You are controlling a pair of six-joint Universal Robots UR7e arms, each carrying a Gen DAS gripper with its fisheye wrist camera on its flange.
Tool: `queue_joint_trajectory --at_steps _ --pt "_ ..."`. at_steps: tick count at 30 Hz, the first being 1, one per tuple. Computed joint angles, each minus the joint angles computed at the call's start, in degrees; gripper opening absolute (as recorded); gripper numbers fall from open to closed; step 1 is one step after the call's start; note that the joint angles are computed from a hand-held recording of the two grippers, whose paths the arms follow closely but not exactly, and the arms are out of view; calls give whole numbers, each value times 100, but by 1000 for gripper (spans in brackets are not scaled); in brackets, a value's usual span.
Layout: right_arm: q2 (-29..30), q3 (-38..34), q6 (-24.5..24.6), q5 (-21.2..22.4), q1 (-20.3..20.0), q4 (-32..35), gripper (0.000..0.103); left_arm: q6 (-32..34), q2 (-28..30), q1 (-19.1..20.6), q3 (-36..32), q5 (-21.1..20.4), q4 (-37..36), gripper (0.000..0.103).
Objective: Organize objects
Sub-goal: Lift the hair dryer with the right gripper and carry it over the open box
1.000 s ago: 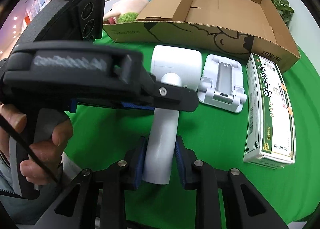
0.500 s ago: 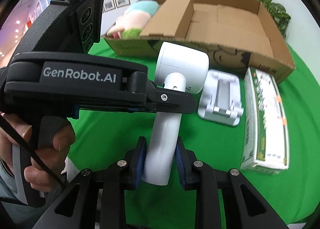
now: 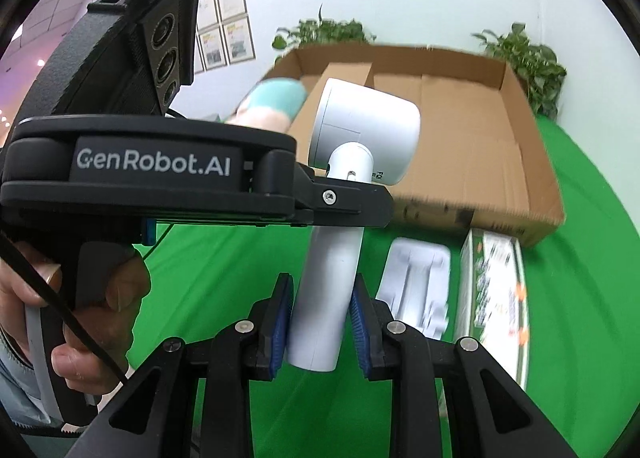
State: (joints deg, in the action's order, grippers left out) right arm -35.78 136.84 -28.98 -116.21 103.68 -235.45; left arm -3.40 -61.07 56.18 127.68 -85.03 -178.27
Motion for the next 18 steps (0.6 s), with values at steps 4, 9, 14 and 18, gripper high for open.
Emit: queue_joint_trajectory --at_steps 4,9,14,18 --pt "-196 -161 -142 103 27 36 26 274 -53 -94 -305 134 196 34" --pt "-471 -453 -197 115 172 337 26 472 10 -244 -534 270 201 34" --pt "-699 -765 -133 284 148 789 26 582 85 -226 -917 265 399 34" --pt "-808 -1032 -15 328 189 1195 26 622 -28 -291 -961 431 541 34"
